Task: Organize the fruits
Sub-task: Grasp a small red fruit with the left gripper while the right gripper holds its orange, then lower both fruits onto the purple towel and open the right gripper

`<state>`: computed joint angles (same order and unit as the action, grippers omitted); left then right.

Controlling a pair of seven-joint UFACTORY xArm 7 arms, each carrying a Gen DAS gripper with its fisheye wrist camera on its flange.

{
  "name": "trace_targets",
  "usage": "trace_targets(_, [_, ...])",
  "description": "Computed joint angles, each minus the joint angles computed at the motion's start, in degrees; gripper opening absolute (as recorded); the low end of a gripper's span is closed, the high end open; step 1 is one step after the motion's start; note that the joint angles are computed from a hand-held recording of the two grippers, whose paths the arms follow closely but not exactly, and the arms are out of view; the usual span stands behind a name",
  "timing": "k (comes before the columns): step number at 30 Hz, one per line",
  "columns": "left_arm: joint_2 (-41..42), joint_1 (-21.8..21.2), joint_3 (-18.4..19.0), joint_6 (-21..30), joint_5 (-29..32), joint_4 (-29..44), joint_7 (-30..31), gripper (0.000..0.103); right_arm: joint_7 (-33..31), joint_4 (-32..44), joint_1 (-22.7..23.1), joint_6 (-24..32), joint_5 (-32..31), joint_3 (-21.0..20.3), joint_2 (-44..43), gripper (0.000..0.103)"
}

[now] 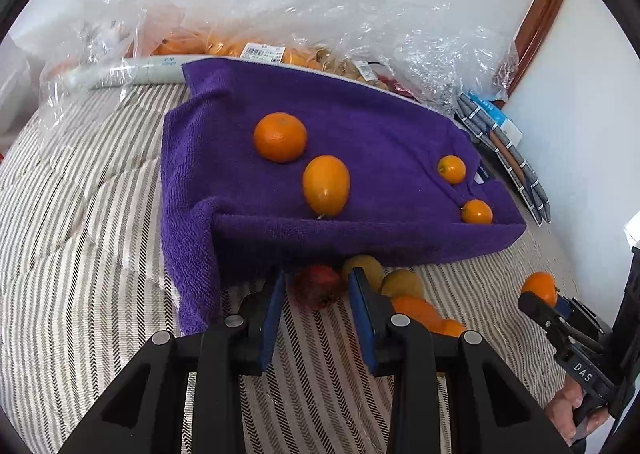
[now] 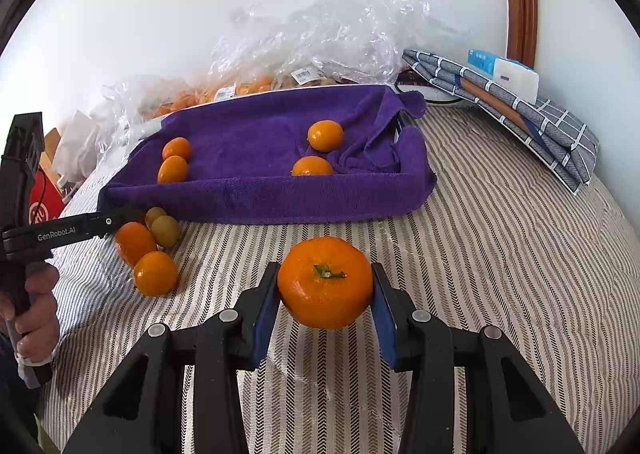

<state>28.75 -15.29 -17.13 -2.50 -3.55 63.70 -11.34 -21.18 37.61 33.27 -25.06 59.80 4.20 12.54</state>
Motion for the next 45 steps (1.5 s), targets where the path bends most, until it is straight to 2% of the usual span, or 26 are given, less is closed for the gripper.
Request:
trace_targets(2, [0.1,-1.2,1.3,-1.0,0.3,-0.3,-0.3,0.028,0.4,-0.1,-0.1,0.0,-0.2,0.0,0.0,0.043])
trace_targets(5, [0.6,1.0,-1.0,-1.8,0.5,-0.3,0.1,0.023,0.5,-0.2,-0.1,0.0,-0.3,0.0,0.0,0.043])
trace_targets(9, [0.4,2.9,-2.6,-4.2,0.6,-1.7,-0.4,0.023,0.2,-0.1,0.1,-0.3,0.4,-0.1,0.1,0.043])
trace_targets(13, [-0.2,3.0,-2.3,-6.1,1.7,-2.9,-1.9,0.023,0.7,-0.3,-0.2,-0.5,0.0,0.2,0.1,0.043])
trace_targets(16, [-1.1,0.8,0.1,-7.3,2.6,-3.7,-2.7,0.023,1.3,-0.5,-0.5,-0.6,-0.7,0.3,0.0,0.043])
trace_targets(20, [-2.3,0.1,0.9,-9.3,4.0,-5.1,-3.4,0.023,5.0,-1.9,-1.8,-1.4,-4.8,1.1,-0.4,0.043])
trace_targets(25, [-2.9,4.9,-2.8,-11.8,6.9,-6.6,-6.2,0.023,8.1,-3.0,-2.3,-2.4,-8.1,1.3,-0.9,0.043])
trace_targets(27, [-3.8,5.1,-2.4,-13.1,7.7,-7.4,-7.4,0.023,9.1,-3.4,-2.5,-2.8,-8.8,1.4,-1.3,0.043])
trace_targets(29, [-5.0,3.8,-0.7,-14.3,7.8,-8.2,-8.3,0.023,10.5,-3.6,-3.1,-1.9,-10.0,1.4,-1.8,0.043])
trace_targets(32, [-5.8,6.2,-2.2,-13.8,10.1,-8.1,-10.9,0.023,14.0,-4.6,-5.6,0.4,-15.4,1.7,-4.2,0.043])
trace_targets(35, [-6.9,1.0,3.4,-12.4,8.0,-6.4,-10.5,0.023,4.9,-2.2,-2.9,0.6,-7.5,-0.6,-5.4,0.043])
trace_targets(37, [-6.9,-3.7,8.3,-10.9,5.5,-4.4,-9.3,0.022,0.1,-0.1,-3.2,0.7,-4.3,-0.8,-5.5,0.043])
trace_targets(40, [-5.2,-7.3,12.4,-8.7,2.6,-0.6,-8.8,0.023,-9.4,5.1,-3.2,1.4,2.8,-1.6,-4.0,0.043])
trace_targets(42, [-3.4,-8.9,14.2,-7.8,1.2,2.1,-9.0,0.023,-9.5,7.5,-4.8,2.7,1.3,-1.9,-2.9,0.043])
trace_targets(45, [0.1,-7.8,13.3,-6.1,0.7,6.5,-9.3,0.023,1.6,8.4,-11.6,4.3,-12.7,1.0,-1.8,0.043])
